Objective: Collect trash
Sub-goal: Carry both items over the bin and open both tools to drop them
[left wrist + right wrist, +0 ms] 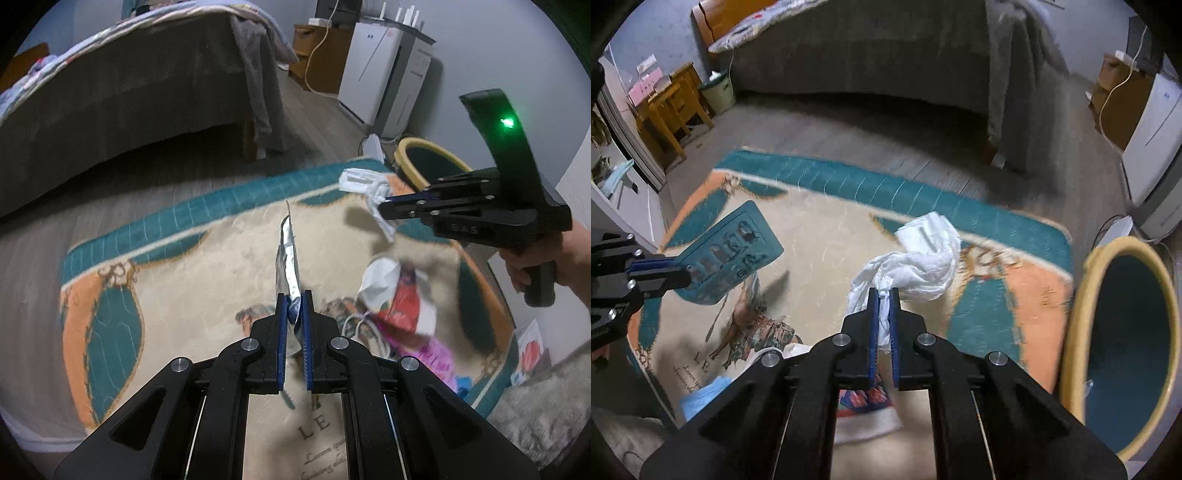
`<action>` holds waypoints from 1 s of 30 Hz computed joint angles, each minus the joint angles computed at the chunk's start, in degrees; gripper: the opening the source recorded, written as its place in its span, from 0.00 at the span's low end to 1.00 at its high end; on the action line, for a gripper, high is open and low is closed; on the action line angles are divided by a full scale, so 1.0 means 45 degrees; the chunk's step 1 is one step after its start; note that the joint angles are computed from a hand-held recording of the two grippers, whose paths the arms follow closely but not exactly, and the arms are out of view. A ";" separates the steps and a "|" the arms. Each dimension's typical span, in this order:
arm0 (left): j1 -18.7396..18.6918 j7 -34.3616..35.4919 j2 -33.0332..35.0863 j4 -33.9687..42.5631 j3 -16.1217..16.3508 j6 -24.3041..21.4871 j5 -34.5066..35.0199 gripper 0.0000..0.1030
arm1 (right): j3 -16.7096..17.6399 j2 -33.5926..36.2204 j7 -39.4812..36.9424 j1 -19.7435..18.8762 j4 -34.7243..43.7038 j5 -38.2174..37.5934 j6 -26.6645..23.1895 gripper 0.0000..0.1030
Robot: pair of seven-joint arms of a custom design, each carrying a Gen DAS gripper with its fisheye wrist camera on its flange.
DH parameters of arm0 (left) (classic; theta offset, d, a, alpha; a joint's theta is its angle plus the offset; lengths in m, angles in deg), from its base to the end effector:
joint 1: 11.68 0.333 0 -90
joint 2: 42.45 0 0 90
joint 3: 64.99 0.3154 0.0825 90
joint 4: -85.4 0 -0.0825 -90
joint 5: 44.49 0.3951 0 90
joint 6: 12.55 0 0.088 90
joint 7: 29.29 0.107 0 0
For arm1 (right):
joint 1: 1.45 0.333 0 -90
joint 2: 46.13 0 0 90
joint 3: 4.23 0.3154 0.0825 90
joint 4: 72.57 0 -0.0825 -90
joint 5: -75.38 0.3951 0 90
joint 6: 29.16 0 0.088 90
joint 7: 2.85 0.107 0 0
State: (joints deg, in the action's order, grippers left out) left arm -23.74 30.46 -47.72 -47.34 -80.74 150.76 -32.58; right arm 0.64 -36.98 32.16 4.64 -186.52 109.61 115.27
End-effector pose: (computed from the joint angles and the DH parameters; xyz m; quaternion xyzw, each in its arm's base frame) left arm 0.4809 -0.2685 0.4414 -0.6217 0.7187 -0.2721 0.1515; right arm 0.6175 0.1124 0.4159 -0.8743 0.3960 -0.0765 0.2701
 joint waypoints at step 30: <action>-0.4723 0.3014 1.1079 1.6270 0.1551 -0.4135 -0.0038 0.08 | -0.1106 0.1508 0.2271 -0.3515 0.2211 -0.0187 -0.0062 0.05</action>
State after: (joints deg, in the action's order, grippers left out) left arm -45.00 44.02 2.13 25.87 -73.76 132.15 -32.75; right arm -4.34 -30.19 42.38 -11.17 -176.58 108.77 114.99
